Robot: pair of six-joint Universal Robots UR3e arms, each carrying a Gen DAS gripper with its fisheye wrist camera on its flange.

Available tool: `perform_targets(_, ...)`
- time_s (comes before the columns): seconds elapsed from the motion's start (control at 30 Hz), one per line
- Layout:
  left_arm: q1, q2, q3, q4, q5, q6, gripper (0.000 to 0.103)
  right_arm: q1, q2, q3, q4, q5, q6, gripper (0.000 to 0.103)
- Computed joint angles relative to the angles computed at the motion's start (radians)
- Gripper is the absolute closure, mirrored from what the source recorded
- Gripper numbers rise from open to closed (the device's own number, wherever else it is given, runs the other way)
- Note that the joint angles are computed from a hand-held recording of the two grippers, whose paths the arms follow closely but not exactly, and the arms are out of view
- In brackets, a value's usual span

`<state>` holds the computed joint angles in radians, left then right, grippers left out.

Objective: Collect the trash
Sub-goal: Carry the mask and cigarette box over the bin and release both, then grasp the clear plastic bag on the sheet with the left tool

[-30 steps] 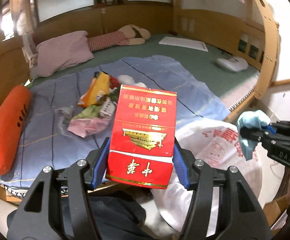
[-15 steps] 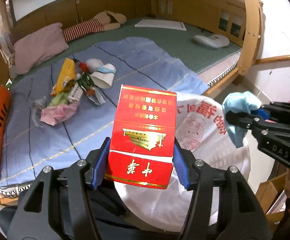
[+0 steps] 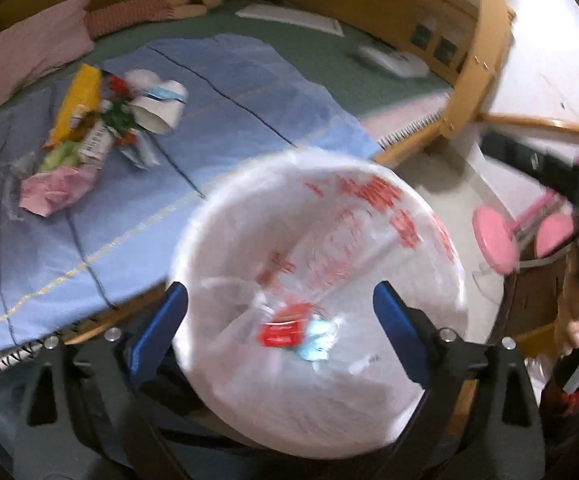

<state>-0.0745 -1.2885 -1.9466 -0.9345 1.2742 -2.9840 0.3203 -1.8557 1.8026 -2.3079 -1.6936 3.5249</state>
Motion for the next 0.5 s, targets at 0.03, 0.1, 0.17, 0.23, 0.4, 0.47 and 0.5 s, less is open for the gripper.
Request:
perform_targets(0.03, 0.042, 0.01, -0.007, 0.021, 0.011, 0.004, 0.01, -0.001, 0.01, -0.009, 0.007, 0.002, 0.005, 0.027)
perform_targets(0.1, 0.118, 0.011, -0.01, 0.059, 0.049, 0.018, 0.01, -0.007, 0.058, -0.05, 0.027, 0.019, 0.003, 0.027)
perform_targets(0.17, 0.232, -0.029, -0.001, 0.113, 0.111, 0.04, 0.01, 0.006, 0.113, -0.101, 0.047, 0.015, -0.003, 0.027)
perform_targets(0.23, 0.34, -0.104, 0.034, 0.147, 0.145, 0.051, 0.01, 0.036, 0.203, -0.187, 0.077, -0.016, -0.001, 0.027)
perform_targets(0.4, 0.496, -0.41, 0.263, 0.166, 0.19, 0.09, 0.01, 0.083, 0.435, -0.446, 0.151, 0.019, 0.013, 0.027)
perform_targets(0.47, 0.536, -0.565, 0.405, 0.164, 0.179, 0.103, 0.01, 0.114, 0.558, -0.614, 0.215, 0.036, -0.002, 0.027)
perform_targets(0.5, 0.55, -0.621, 0.464, 0.151, 0.162, 0.102, 0.01, 0.13, 0.618, -0.706, 0.256, 0.041, -0.011, 0.027)
